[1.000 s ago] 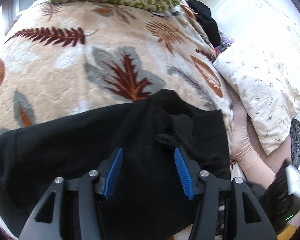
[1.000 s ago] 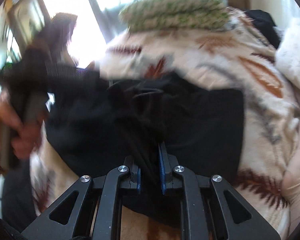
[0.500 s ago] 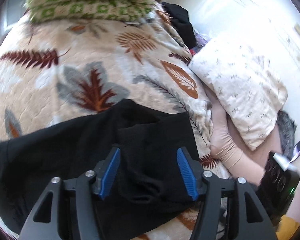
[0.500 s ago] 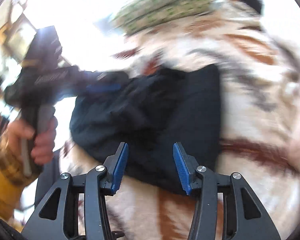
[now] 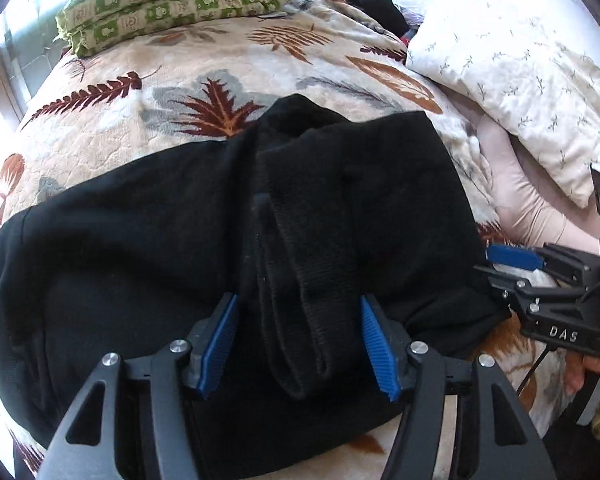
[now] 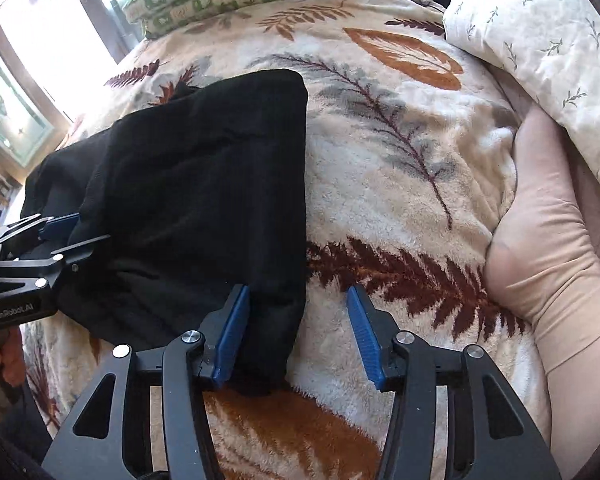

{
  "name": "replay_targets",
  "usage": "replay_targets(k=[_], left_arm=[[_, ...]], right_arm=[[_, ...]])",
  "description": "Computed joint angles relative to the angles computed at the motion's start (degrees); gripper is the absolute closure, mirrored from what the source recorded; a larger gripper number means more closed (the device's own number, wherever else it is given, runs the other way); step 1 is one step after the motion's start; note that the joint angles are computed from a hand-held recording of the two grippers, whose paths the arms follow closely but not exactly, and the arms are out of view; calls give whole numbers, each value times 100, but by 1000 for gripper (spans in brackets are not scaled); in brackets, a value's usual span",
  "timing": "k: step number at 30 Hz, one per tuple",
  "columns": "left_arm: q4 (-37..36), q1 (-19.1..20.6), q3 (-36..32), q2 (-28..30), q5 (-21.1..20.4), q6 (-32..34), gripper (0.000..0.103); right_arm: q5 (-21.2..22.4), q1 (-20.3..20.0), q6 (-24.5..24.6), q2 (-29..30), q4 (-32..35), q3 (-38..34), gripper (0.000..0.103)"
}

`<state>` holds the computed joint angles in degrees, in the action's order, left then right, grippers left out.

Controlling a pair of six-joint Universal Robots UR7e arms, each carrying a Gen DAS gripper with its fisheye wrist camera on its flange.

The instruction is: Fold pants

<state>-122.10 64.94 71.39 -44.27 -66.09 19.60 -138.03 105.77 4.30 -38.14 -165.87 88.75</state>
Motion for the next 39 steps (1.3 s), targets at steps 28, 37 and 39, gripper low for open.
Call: replay_targets(k=[28,37,39], left_arm=[[605,98,-953,399,-403,-1170,39],[-400,-68,52,89,489,-242,38],[-469,-73,99,60,517,-170,38]], right_arm=[[415,217,-640,248,-803,-122,48],[-288,314,-1244,624,-681,-305,47],[-335,328,-1333,640,-744,-291,46]])
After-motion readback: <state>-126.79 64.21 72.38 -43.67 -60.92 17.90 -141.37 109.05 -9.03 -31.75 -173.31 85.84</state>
